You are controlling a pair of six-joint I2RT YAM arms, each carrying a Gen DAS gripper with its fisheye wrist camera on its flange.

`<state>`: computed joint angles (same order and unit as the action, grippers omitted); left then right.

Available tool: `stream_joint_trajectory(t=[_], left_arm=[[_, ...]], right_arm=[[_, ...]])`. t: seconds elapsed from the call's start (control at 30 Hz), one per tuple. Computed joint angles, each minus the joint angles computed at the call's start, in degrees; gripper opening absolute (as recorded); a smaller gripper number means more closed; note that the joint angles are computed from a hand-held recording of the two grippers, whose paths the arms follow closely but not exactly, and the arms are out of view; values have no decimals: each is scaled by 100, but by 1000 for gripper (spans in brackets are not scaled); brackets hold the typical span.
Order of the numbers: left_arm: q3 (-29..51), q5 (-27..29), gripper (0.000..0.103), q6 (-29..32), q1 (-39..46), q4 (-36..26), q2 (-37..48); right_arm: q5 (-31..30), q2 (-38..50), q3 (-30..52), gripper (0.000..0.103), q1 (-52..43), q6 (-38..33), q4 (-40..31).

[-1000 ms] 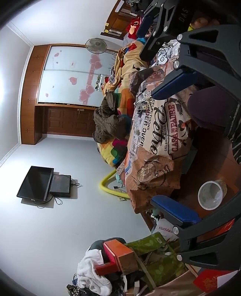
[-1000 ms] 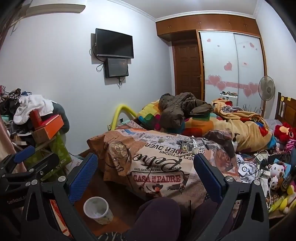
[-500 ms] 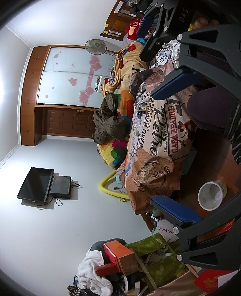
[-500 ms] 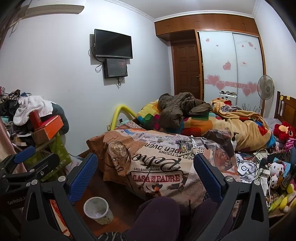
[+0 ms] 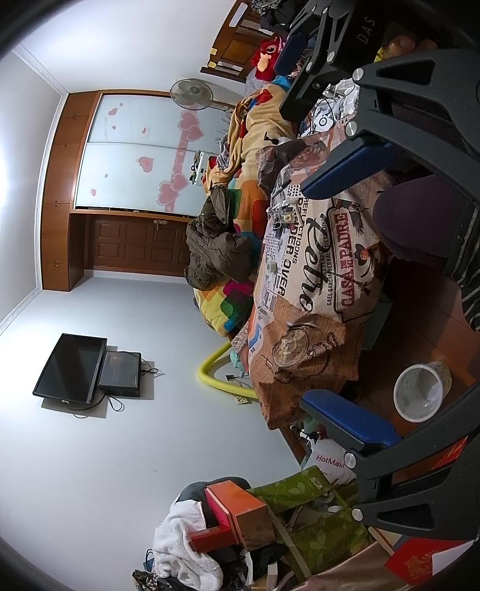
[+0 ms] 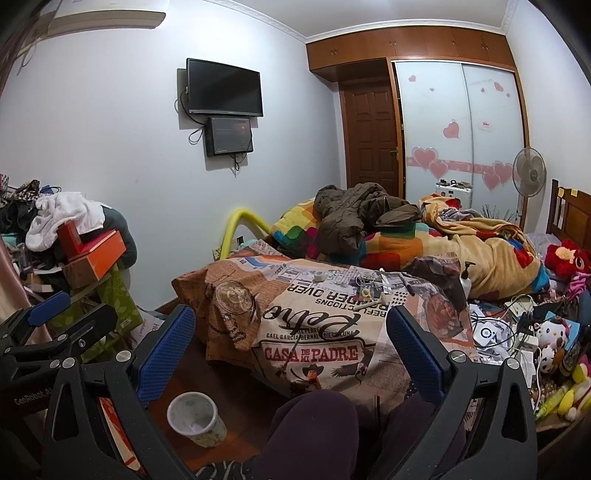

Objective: Collect trash

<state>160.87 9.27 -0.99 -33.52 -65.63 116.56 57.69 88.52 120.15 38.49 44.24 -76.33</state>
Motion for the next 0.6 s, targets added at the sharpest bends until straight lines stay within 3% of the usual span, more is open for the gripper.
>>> stream_joint_trajectory(t=[0.6], left_arm=[[-462,-18,103,-7,-35,210,-249]], right_arm=[[8,-16,-10,103,9,0,3]])
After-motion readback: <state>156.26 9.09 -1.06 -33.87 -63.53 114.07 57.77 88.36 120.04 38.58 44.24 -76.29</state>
